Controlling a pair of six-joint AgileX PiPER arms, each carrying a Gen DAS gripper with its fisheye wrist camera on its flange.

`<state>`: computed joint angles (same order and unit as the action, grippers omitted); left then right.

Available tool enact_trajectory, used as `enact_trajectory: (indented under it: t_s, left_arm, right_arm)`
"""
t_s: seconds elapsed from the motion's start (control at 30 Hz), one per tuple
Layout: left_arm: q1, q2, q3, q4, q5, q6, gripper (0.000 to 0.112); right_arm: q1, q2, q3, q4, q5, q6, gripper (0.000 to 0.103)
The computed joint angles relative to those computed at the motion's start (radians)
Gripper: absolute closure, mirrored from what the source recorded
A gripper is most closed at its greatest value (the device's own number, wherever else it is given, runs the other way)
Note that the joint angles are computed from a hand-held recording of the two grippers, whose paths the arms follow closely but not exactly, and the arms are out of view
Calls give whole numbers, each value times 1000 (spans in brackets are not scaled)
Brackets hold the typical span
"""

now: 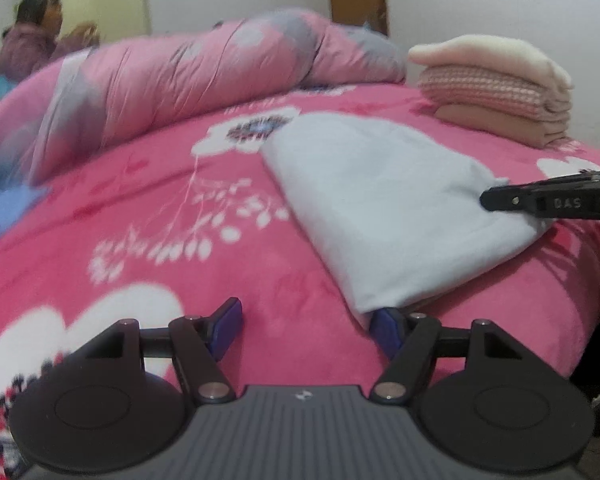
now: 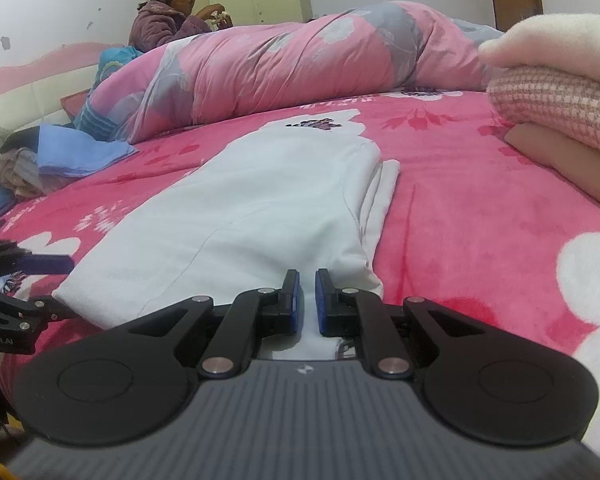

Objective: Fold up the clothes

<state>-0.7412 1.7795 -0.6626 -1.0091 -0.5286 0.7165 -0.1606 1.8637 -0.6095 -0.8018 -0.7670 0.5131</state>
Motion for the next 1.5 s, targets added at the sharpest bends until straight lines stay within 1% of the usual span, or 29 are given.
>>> enact_trajectory:
  t_s: [0.03,0.13,0.2,0.27,0.33,0.43,0.5,0.53,0.6,0.7,0.73,0.8,0.87,0.9,0.97,1.07,1.13,1.2,1.23,1.27,1.3,1.33,1.37,1.4,1.5]
  left_arm:
    - [-2,0,-5,-26,4,22,42]
    - [2,-4,-5,-35,13,35,41]
    - [33,-28,13,35,57,-11,39]
    - [71,-62,45,119,100,-71,32]
    - [109,-102,81,192,138,-128,30]
    - [174,-183,119,237,212,-206,30]
    - [195,-215,118,211,228,-204,30]
    - [194,-222,107,187,218,-189,30]
    - [181,-215,72,190,194,-188,30]
    - [138,-159,-20,247,157,-172,30]
    - [117,-133,-43,301,126,-192,30]
    - [79,-79,-90,365,76,-193,31]
    - [54,-32,-126,373,57,-184,41]
    - [44,-10,-143,381,51,-184,44]
    - [54,18,-151,465,71,-265,51]
    - [68,62,-161,556,84,-369,53]
    - [73,88,-161,599,80,-419,53]
    - [76,109,-152,641,60,-464,54]
    - [79,117,-146,668,48,-491,54]
    - [91,124,-141,719,41,-539,54]
    - [103,131,-136,768,33,-584,54]
    - [114,137,-132,814,23,-627,53]
    - [122,144,-127,846,6,-658,53]
    - [130,151,-122,877,-11,-687,52]
    - [149,166,-108,947,-56,-758,52]
  right_arm:
    - [1,-1,0,2,2,-1,96]
    - [0,1,0,5,3,-7,96]
    - [-3,3,-1,-1,0,1,96]
    - [-8,8,-2,-5,-8,10,96]
    - [-14,18,-1,-7,-23,12,96]
    - [-24,30,3,-8,-50,15,96]
    - [-25,34,8,-1,-62,7,96]
    - [-25,34,10,3,-65,1,96]
    - [-22,30,13,7,-63,-9,96]
    - [-13,10,11,4,-33,-16,96]
    - [-10,4,10,3,-23,-18,95]
    - [3,-32,17,15,14,-37,94]
    - [16,-87,28,29,46,-66,94]
    - [18,-115,31,29,57,-76,94]
    - [29,-155,8,0,81,-61,94]
    - [53,-191,-54,-57,123,-24,94]
    - [88,-155,-127,-91,173,6,94]
    - [118,-86,-212,-157,246,74,94]
    - [140,-44,-248,-155,311,67,94]
    - [171,4,-290,-125,411,29,94]
    - [191,31,-319,-109,475,6,94]
    - [199,24,-329,-125,498,11,94]
    - [205,19,-340,-161,520,36,94]
    - [215,7,-359,-233,545,100,93]
    - [266,-41,-436,-533,616,391,93]
